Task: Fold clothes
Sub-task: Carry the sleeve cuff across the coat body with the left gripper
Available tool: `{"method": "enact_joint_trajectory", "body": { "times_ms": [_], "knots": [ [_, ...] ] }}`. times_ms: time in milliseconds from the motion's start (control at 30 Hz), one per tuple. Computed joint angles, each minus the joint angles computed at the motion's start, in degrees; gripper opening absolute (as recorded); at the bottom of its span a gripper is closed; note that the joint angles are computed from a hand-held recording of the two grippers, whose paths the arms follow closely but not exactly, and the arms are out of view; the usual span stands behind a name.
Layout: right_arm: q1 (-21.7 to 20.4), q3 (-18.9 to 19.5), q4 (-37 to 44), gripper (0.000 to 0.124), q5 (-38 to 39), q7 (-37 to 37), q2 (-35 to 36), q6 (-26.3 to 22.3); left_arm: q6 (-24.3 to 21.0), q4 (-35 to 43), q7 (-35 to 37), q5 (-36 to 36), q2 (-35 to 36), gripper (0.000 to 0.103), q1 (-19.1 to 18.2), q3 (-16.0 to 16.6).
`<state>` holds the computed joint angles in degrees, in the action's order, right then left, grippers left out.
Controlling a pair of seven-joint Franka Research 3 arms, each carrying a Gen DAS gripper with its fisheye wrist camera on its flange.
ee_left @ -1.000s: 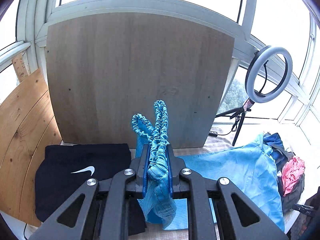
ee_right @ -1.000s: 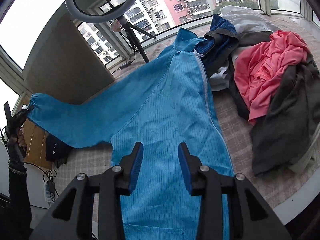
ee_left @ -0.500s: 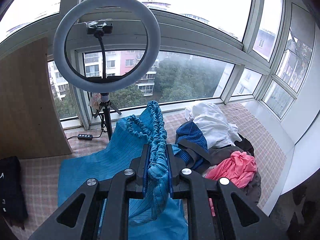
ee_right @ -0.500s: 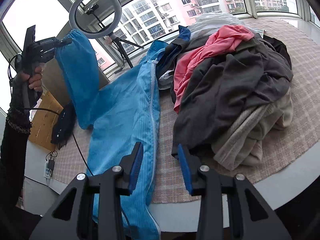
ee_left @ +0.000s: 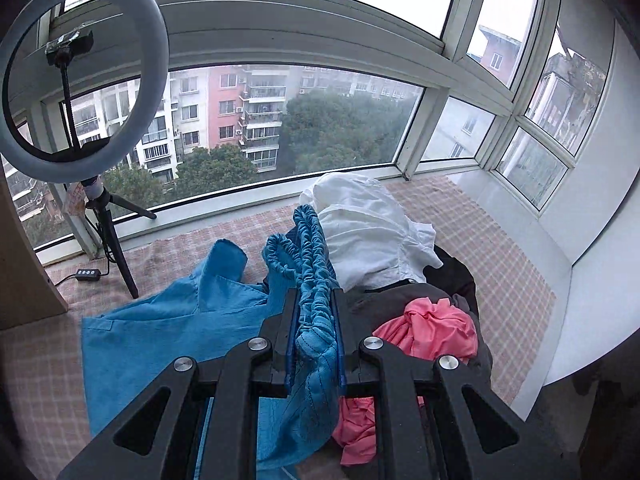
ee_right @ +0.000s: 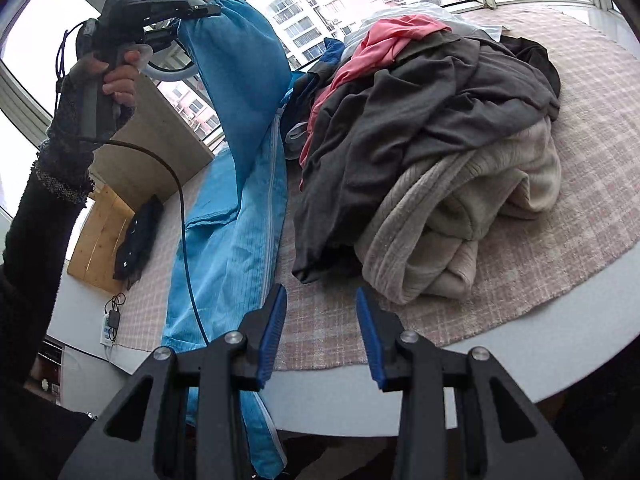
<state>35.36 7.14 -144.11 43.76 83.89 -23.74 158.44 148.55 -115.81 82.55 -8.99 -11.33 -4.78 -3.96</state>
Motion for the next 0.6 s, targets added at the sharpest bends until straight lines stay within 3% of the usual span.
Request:
{"method": "enact_joint_trajectory", "body": {
  "times_ms": [167, 367, 600],
  "knots": [
    [1.0, -0.9, 3.3, 0.036, 1.4, -3.4, 3.3, -1.4, 5.6, -12.7, -1.7, 2.0, -7.5, 0.013, 3.4, 2.9],
    [0.4, 1.2, 11.8, 0.036, 0.6, -5.6, 11.3, -4.9, 12.9, -26.5, -6.3, 8.2, -12.8, 0.013, 8.7, 5.1],
    [-0.8, 5.1, 32.5, 0.036, -10.6, -2.5, 27.9, -6.8, 20.5, -34.5, -5.7, 5.1, -9.3, 0.013, 6.3, 10.4]
  ]
}}
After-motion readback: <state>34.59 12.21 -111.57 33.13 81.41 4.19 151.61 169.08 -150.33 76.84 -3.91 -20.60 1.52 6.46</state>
